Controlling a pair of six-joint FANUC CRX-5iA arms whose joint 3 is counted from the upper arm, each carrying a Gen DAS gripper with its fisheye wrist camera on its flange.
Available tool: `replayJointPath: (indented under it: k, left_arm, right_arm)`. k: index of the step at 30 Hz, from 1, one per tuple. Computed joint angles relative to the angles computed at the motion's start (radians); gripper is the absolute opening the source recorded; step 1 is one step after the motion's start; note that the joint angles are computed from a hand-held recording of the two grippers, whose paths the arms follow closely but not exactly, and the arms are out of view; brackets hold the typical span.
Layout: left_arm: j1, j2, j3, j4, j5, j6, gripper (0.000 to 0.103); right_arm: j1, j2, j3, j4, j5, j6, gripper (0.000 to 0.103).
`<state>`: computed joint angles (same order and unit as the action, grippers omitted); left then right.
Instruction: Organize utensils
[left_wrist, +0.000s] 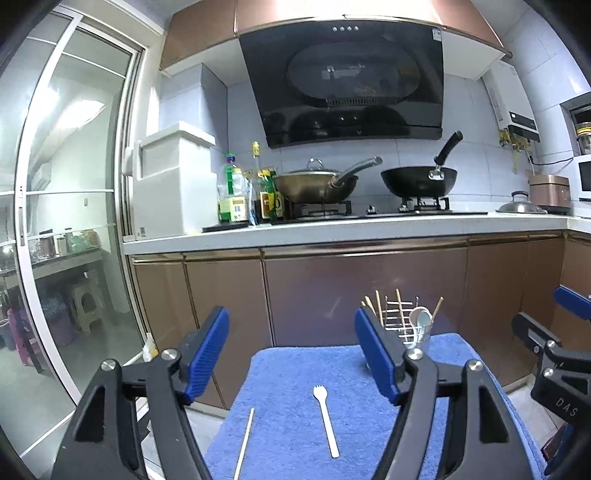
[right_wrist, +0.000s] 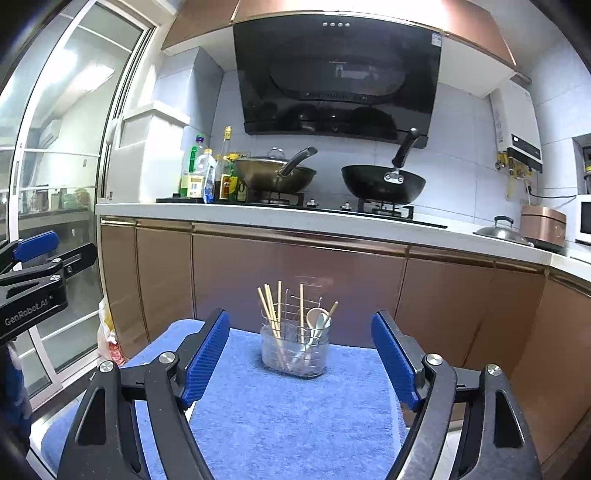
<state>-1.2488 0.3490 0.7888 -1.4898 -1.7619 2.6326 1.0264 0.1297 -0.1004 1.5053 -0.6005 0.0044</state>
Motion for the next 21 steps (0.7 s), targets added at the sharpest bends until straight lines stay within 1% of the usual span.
replayJointPath:
  k: [3, 9, 15, 16, 19, 21]
  left_arm:
    - [-0.013, 0.004, 0.004, -0.022, -0.014, 0.001, 0.071]
    - [-0.02, 0.0, -0.001, -0.032, -0.035, 0.01, 0.072]
    - [-0.03, 0.025, 0.025, -0.074, -0.091, 0.008, 0.072]
    - [-0.03, 0.029, 0.031, -0.079, -0.099, 0.004, 0.072]
    - [-0.029, 0.028, 0.028, -0.075, -0.105, 0.009, 0.072]
    - [-0.029, 0.026, 0.022, -0.076, -0.112, 0.017, 0.072]
  right_arm:
    - [0.002, -0.008, -0.008, 0.017, -0.019, -0.016, 0.079]
    - [0.023, -0.01, -0.002, 0.014, -0.102, -0.031, 0.082]
    - [0.054, 0.011, 0.021, 0.016, -0.226, -0.041, 0.089]
    - [0.061, 0.018, 0.027, 0.02, -0.26, -0.048, 0.091]
    - [0.07, 0.031, 0.037, 0.031, -0.327, -0.063, 0.097]
    - [0.072, 0.031, 0.034, 0.038, -0.354, -0.079, 0.098]
